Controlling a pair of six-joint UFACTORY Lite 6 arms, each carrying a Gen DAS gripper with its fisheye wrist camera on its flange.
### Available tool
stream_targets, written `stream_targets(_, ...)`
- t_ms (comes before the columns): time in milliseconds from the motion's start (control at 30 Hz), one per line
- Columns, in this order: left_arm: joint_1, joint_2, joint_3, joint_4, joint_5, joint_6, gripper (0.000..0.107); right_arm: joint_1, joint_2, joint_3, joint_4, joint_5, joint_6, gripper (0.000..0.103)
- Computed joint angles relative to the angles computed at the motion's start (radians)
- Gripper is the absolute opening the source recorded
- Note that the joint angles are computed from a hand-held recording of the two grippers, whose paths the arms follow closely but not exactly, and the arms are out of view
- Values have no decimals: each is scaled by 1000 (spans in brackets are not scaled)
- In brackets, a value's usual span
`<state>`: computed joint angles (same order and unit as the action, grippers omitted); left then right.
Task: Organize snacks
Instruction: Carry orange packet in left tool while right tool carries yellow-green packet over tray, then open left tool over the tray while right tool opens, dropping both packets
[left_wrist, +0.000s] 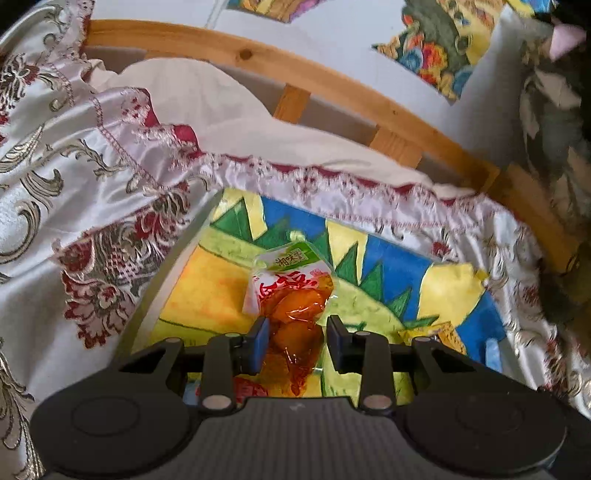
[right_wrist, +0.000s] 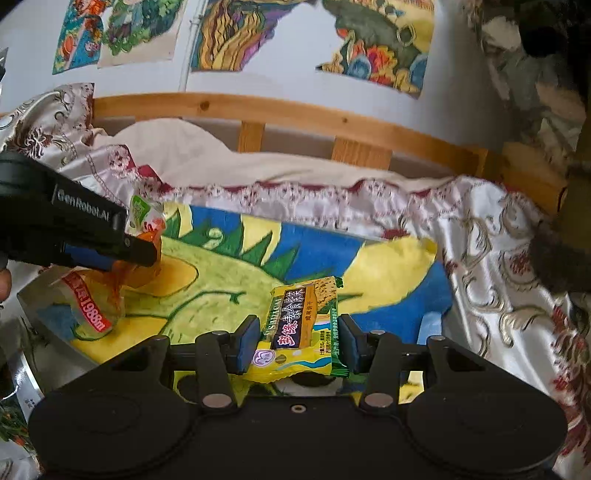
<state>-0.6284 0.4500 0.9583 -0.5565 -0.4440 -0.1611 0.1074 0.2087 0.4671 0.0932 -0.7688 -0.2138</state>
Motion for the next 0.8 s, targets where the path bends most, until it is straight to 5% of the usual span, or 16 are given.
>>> stream_targets(367, -39, 28, 33, -112, -1, 133, 40, -39, 20, 26, -56, 54, 82, 53)
stream_targets(433, -40, 16, 25, -102, 2, 122, 50, -42, 0, 18, -57, 63, 89, 65)
stream_targets(567, -63, -40, 0, -216, 3, 222, 65, -43, -85, -21, -44, 86, 101, 72)
stream_targets(800, -156, -257, -118, -489, -64, 486, 85, -70, -444, -180, -58, 177, 160, 89)
